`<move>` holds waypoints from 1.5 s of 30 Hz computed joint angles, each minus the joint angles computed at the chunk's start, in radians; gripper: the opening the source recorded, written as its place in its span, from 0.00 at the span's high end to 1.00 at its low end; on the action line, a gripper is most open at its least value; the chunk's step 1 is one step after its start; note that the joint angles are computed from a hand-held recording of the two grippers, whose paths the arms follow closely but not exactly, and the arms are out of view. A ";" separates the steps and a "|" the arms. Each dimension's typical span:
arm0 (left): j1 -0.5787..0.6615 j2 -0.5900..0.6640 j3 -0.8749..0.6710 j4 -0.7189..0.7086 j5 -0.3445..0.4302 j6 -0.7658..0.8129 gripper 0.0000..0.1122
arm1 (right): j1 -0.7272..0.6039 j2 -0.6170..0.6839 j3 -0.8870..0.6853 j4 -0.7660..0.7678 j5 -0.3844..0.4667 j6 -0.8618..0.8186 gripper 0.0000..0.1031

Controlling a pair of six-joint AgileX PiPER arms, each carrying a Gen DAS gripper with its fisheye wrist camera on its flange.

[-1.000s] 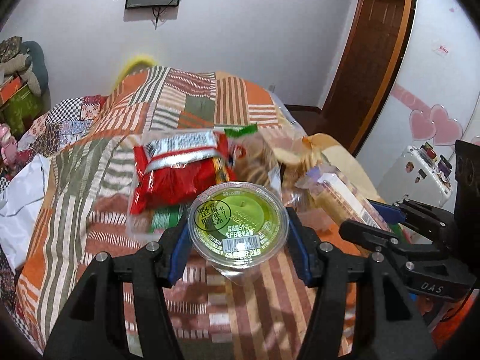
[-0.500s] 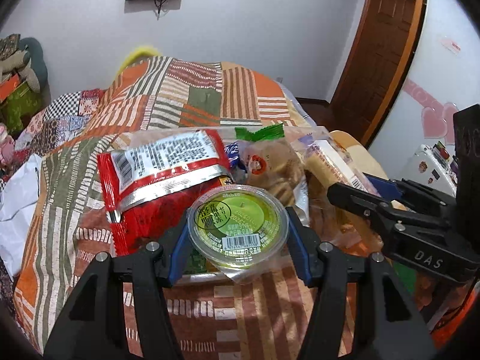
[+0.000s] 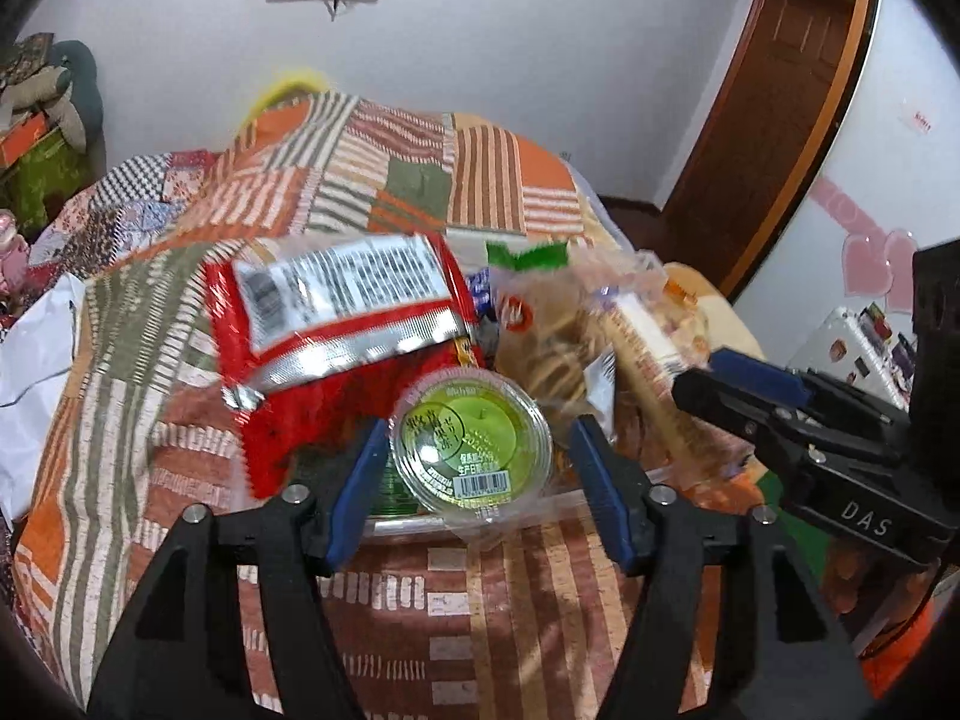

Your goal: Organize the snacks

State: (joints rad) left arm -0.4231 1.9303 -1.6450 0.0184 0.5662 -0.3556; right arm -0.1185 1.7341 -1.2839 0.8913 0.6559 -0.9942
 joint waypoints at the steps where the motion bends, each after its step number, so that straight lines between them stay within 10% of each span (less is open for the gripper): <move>1: -0.005 -0.023 0.019 0.025 -0.009 -0.026 0.41 | -0.006 -0.014 0.008 0.004 0.007 -0.004 0.57; 14: -0.149 -0.330 0.206 0.509 -0.026 -0.454 0.41 | -0.115 -0.267 0.125 0.141 0.120 -0.096 0.56; 25: -0.366 -0.515 0.318 0.986 0.112 -0.863 0.26 | -0.153 -0.529 0.273 0.240 0.060 -0.177 0.24; 34: -0.433 -0.552 0.361 1.107 0.183 -0.987 0.10 | -0.093 -0.574 0.330 0.278 -0.092 -0.204 0.00; 45: -0.435 -0.553 0.383 1.137 0.191 -1.025 0.09 | -0.124 -0.600 0.361 0.282 -0.080 -0.222 0.00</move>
